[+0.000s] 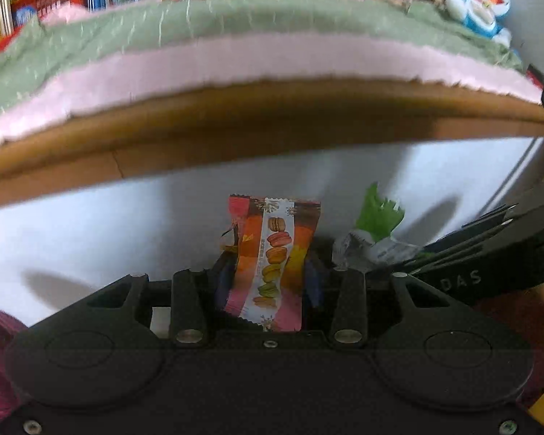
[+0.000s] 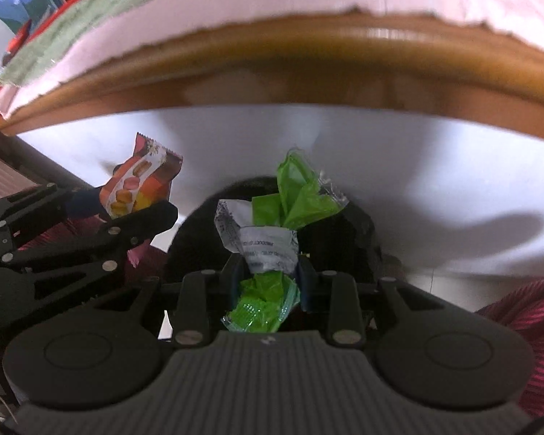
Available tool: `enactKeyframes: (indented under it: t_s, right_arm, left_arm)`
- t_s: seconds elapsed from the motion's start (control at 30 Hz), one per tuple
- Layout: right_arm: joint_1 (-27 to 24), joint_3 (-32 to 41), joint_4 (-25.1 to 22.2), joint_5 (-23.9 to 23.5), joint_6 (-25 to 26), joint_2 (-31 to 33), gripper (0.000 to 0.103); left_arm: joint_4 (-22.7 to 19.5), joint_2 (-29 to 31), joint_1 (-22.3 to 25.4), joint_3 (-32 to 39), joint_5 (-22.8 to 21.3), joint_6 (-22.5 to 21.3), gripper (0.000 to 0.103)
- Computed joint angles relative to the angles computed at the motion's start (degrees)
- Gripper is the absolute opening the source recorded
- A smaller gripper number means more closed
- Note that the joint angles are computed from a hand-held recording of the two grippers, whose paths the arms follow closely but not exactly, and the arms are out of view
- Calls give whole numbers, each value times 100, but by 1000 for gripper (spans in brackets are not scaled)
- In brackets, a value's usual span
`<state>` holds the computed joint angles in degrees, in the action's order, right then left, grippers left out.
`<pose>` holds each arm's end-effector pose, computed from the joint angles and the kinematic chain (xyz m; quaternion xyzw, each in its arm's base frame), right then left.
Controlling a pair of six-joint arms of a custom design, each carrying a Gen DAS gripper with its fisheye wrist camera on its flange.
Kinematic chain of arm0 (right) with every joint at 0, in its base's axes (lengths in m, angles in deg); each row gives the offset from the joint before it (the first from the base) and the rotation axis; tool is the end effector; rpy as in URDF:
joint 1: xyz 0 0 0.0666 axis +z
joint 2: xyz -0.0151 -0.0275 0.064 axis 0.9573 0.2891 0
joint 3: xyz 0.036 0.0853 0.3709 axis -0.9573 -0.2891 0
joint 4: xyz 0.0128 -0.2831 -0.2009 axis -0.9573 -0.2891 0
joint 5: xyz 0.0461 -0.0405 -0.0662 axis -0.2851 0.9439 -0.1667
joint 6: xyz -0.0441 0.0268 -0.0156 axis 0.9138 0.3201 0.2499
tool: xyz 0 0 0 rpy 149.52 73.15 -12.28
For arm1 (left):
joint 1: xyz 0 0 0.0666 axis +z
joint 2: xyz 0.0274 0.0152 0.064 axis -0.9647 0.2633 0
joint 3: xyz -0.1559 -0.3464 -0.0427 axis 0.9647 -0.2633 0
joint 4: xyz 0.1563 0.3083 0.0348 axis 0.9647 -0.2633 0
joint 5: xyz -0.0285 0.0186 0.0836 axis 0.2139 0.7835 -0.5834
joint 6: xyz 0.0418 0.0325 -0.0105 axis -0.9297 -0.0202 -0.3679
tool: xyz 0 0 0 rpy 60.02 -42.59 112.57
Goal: Collect trash
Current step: 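Carry both held wrappers down past the bed edge to the black bin, then open the left tool over the bin while the right tool releases its wrapper, then move both open tools back up to the remaining snacks on the blanket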
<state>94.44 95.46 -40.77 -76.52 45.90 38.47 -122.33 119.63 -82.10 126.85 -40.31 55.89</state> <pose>0.5243 0.2041 0.4875 0.1809 0.9577 0.1273 0.1839 0.5473 -0.0851 0.4615 0.3485 0.8838 -0.1395 0.2794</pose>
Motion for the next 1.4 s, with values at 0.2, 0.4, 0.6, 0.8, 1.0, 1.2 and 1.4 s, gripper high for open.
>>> enactKeyframes:
  t_s: [0.2, 0.4, 0.6, 0.8, 1.0, 1.2, 1.4]
  right_arm:
    - [-66, -275, 98, -157, -44, 25, 36]
    - [-116, -199, 72, -247, -65, 169, 39]
    - [-112, -244, 62, -260, -96, 88, 55]
    - [-128, -139, -27, -246, -85, 88, 60]
    - [-136, -146, -45, -216, -98, 26, 62]
    - [-120, -171, -49, -154, -146, -28, 63]
    - [-134, -204, -39, -89, -125, -135, 65]
  left_arm:
    - [-159, 225, -42, 20, -278, 33, 39]
    - [-307, 403, -77, 144, -408, 101, 40]
    - [-411, 507, -129, 255, -512, 111, 45]
    - [-462, 565, -156, 345, -607, 148, 72]
    - [-458, 543, -152, 330, -594, 140, 77]
    - [-448, 496, -138, 322, -553, 82, 78]
    - [-463, 444, -86, 393, -436, 55, 79]
